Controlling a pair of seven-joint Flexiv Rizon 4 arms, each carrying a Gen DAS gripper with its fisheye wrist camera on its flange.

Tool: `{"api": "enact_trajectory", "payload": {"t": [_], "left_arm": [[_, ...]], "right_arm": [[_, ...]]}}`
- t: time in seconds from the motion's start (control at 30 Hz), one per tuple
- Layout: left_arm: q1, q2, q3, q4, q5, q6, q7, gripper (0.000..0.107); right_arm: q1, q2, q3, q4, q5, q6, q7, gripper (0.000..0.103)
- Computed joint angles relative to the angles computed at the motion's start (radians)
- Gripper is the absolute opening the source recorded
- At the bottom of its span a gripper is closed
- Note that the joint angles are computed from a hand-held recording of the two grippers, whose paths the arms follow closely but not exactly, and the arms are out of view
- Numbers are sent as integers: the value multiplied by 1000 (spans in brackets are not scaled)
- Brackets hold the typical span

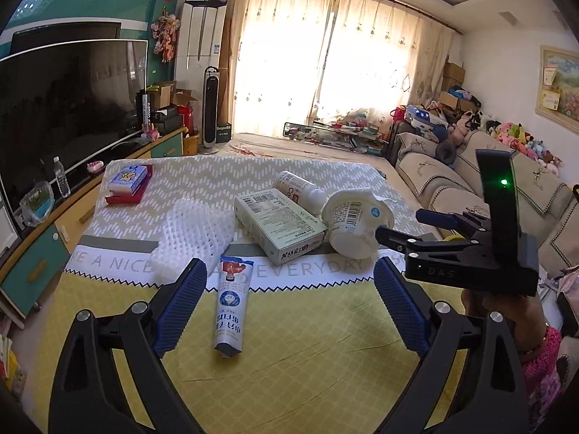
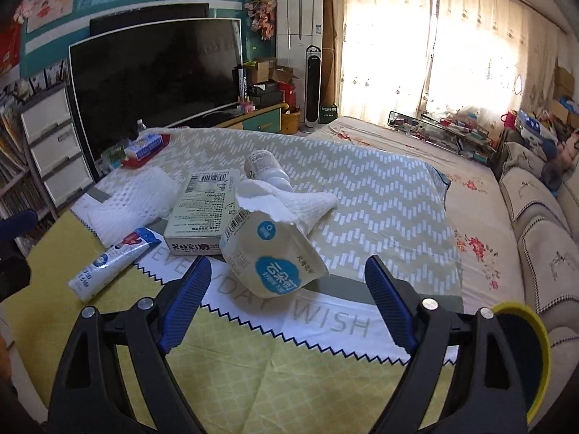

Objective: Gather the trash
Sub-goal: 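Move the right gripper toward the white yogurt cup with blue label, then close the right gripper on the yogurt cup rim and lift it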

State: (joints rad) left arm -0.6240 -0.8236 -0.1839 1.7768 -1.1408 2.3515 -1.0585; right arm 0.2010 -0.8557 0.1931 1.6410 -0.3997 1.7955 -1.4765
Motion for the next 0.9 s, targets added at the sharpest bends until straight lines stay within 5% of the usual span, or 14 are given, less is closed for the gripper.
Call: {"api": "enact_trajectory", "payload": {"t": [0.17, 0.5, 0.67, 0.9], "left_arm": [[9, 0, 0, 21, 38, -9, -44, 92], [-6, -11, 23, 4, 37, -53, -58, 92], [-15, -13, 27, -6, 25, -56, -46, 92], [-13, -17, 26, -10, 24, -62, -44, 92]], "right_arm": [[-33, -58, 54, -77, -51, -95, -63, 83], [-213, -125, 364, -117, -3, -236, -280, 83], [-284, -158, 499, -154, 55, -369, -376, 54], [-304, -157, 542, -178, 152, -461, -451, 37]]}}
